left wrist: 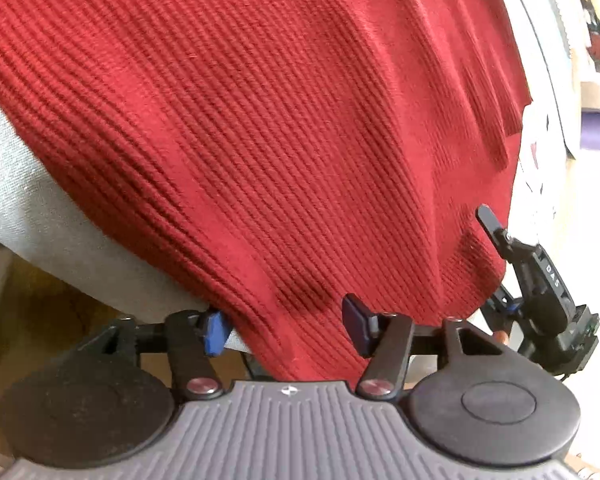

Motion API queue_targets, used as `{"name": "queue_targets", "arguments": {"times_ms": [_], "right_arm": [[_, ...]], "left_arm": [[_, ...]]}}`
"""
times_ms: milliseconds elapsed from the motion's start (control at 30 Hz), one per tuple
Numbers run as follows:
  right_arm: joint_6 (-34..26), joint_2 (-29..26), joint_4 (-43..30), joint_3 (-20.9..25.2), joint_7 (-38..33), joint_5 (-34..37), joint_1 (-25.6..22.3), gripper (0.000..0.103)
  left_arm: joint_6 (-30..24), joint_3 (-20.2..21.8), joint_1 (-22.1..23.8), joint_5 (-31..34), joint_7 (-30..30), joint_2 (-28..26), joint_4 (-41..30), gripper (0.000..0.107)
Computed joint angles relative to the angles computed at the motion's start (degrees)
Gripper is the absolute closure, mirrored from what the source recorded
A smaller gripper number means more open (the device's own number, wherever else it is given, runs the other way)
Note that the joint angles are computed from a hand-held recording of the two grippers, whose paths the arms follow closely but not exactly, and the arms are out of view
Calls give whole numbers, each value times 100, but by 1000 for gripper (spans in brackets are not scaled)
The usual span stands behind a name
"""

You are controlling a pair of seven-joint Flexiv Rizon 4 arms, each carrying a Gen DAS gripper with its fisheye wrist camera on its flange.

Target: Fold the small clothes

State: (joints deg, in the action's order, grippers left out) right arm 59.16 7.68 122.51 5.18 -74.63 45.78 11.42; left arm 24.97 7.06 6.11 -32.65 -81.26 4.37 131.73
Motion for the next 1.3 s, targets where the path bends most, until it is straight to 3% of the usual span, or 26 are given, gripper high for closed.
{"name": "queue_targets", "arguments": {"times_ms": [33,67,100,167,300,367,433,500,567,633,733,767,800,833,900,967,1067,1167,1300], "right_arm": [[60,26,45,-92,45,-64,148,66],[180,64,126,-320,88,-144,451,67],[256,108,194,-581,86,-200,763,78],[409,209,368,-879,498,-689,1179,96],[972,330,550,-626,1576,-1674,1287,96],[1215,248,506,109,2209,-2480,803,96],[1261,-81,46,1022,2573,-3246,3,97],[1003,-494,-622,1868,2705,-3876,-738,97],[606,-1137,-1535,2354,2797,-4761,-940,97],[213,-1739,-2468,2310,2459,-5061,-503,97],[-70,-2765,-3868,1896,2144,-5567,624,95],[-173,-3157,-4335,1977,2237,-5870,820,88],[-235,-3554,-4802,2142,2223,-5973,941,70],[-391,-3842,-5268,2219,2077,-5709,1100,60],[-227,-4013,-5763,1870,1805,-4801,1564,47],[268,-3696,-5522,1178,1262,-3592,2016,41],[528,-2804,-4320,-8,1234,-2888,2747,38],[321,-1972,-2949,-539,2192,-3726,3166,37],[201,-1117,-1627,-328,2995,-4465,3290,37]], "left_arm": [[103,-45,-42,53,-80,37,21,48],[312,-106,-115,71,-155,98,84,75],[483,-108,-151,155,-68,175,122,95],[521,-34,-179,-13,202,269,174,95],[305,183,-79,-477,734,464,113,95],[143,298,-9,-789,1006,545,113,95],[-153,485,182,-1094,1211,541,22,95],[-302,587,388,-1340,1260,494,-69,95],[-456,767,705,-1515,1289,386,-258,95],[-374,924,1054,-1610,1350,286,-435,95],[38,1042,1532,-1293,1378,57,-676,94],[179,1105,1739,-959,1341,-103,-878,87],[185,1188,1975,-763,1454,-323,-1149,74],[270,1217,2140,-656,1562,-447,-1269,65],[305,1177,2364,-796,1659,-602,-1455,23],[662,1115,2468,-914,1818,-644,-1461,17],[881,993,2489,-964,2002,-704,-1521,10],[934,842,2428,-1103,2059,-840,-1559,10],[827,715,2369,-1115,2231,-1021,-1623,10]]}}
